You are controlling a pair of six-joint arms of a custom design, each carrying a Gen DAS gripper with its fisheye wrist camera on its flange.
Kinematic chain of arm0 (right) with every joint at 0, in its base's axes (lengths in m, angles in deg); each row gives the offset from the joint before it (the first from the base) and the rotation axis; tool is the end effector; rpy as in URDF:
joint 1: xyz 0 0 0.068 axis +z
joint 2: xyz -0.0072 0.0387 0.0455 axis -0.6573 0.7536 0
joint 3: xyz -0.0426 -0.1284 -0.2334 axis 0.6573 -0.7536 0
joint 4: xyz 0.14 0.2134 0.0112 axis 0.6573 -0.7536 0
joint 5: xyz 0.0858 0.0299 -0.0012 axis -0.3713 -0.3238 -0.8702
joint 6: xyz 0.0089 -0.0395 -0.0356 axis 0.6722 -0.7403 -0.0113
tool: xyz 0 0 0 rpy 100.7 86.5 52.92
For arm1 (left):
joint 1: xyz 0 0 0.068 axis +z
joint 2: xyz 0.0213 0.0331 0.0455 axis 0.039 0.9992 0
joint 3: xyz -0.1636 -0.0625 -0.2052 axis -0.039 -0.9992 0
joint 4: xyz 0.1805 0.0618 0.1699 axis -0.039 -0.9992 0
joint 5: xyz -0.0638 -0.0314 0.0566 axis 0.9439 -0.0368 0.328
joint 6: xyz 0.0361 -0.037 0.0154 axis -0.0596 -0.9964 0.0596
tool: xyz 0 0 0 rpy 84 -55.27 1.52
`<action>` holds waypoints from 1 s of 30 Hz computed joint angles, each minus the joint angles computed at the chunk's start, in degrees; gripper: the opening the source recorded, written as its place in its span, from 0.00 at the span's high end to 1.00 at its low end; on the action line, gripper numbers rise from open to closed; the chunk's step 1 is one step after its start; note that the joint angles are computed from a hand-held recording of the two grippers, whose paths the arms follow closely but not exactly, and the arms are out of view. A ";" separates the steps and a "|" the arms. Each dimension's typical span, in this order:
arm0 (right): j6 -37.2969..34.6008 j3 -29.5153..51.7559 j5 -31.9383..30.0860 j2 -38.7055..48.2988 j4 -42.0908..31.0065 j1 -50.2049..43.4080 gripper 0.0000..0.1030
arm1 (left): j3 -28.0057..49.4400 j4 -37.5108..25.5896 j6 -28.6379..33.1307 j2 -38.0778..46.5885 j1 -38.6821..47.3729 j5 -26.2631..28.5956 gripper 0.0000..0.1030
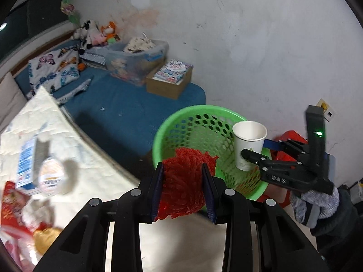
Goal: Collect trash
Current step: 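Carry the cup over the basket with the right gripper while the left drops the red net in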
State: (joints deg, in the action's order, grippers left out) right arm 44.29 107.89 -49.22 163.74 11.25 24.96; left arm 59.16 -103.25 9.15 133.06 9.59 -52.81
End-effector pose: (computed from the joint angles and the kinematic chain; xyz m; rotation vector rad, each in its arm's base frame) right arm 0.1187 0.2116 0.0755 0.3542 2.3820 0.0469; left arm 0.2321 0.0101 0.1513 0.9561 2.3230 -0.4614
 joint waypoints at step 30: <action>-8.06 1.54 -6.26 6.18 6.37 -5.84 0.41 | 1.42 -7.05 3.86 -7.16 13.01 2.97 0.17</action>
